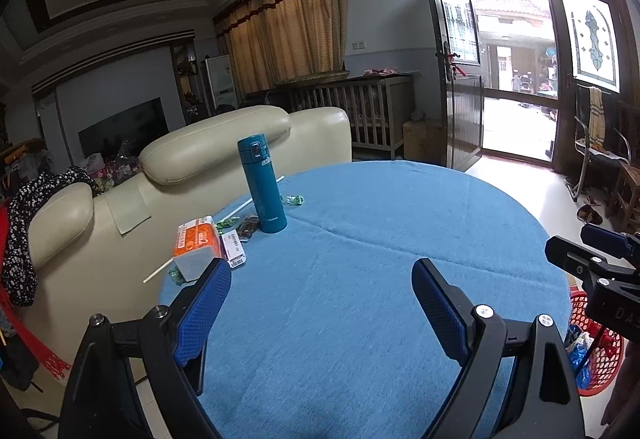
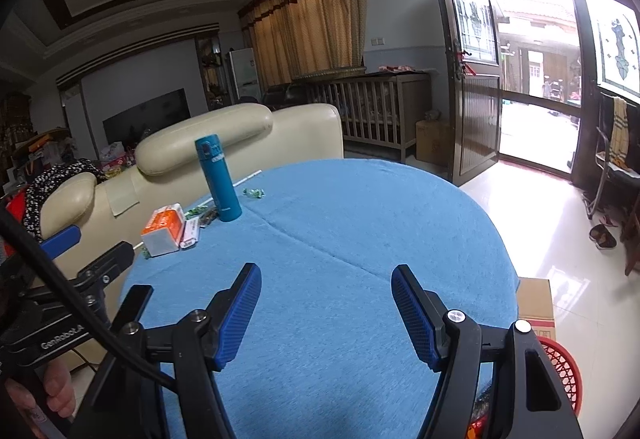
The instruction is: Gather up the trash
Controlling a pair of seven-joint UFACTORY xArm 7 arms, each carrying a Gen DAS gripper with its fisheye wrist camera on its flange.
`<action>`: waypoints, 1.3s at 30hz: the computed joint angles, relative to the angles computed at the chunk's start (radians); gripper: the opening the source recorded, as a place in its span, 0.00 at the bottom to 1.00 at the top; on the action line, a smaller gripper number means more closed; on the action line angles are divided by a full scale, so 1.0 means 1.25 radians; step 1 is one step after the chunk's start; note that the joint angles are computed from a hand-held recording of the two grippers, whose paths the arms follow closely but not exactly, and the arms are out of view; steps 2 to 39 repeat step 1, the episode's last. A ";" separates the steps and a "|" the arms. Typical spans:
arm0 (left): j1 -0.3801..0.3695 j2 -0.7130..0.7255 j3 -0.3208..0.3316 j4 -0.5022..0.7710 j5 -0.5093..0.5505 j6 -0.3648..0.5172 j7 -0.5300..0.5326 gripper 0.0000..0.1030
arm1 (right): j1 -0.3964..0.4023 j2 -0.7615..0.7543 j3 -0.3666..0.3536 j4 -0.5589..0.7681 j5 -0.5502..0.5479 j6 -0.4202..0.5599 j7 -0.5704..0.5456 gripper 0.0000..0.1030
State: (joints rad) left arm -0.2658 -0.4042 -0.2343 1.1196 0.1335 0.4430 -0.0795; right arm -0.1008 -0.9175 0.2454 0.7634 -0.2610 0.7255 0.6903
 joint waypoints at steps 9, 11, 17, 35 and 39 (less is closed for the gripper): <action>-0.006 0.020 0.002 0.009 -0.004 0.001 0.009 0.89 | -0.004 0.007 -0.005 -0.006 -0.002 -0.008 0.000 0.69; -0.006 0.020 0.002 0.009 -0.004 0.001 0.009 0.89 | -0.004 0.007 -0.005 -0.006 -0.002 -0.008 0.000 0.69; -0.006 0.020 0.002 0.009 -0.004 0.001 0.009 0.89 | -0.004 0.007 -0.005 -0.006 -0.002 -0.008 0.000 0.69; -0.006 0.020 0.002 0.009 -0.004 0.001 0.009 0.89 | -0.004 0.007 -0.005 -0.006 -0.002 -0.008 0.000 0.69; -0.006 0.020 0.002 0.009 -0.004 0.001 0.009 0.89 | -0.004 0.007 -0.005 -0.006 -0.002 -0.008 0.000 0.69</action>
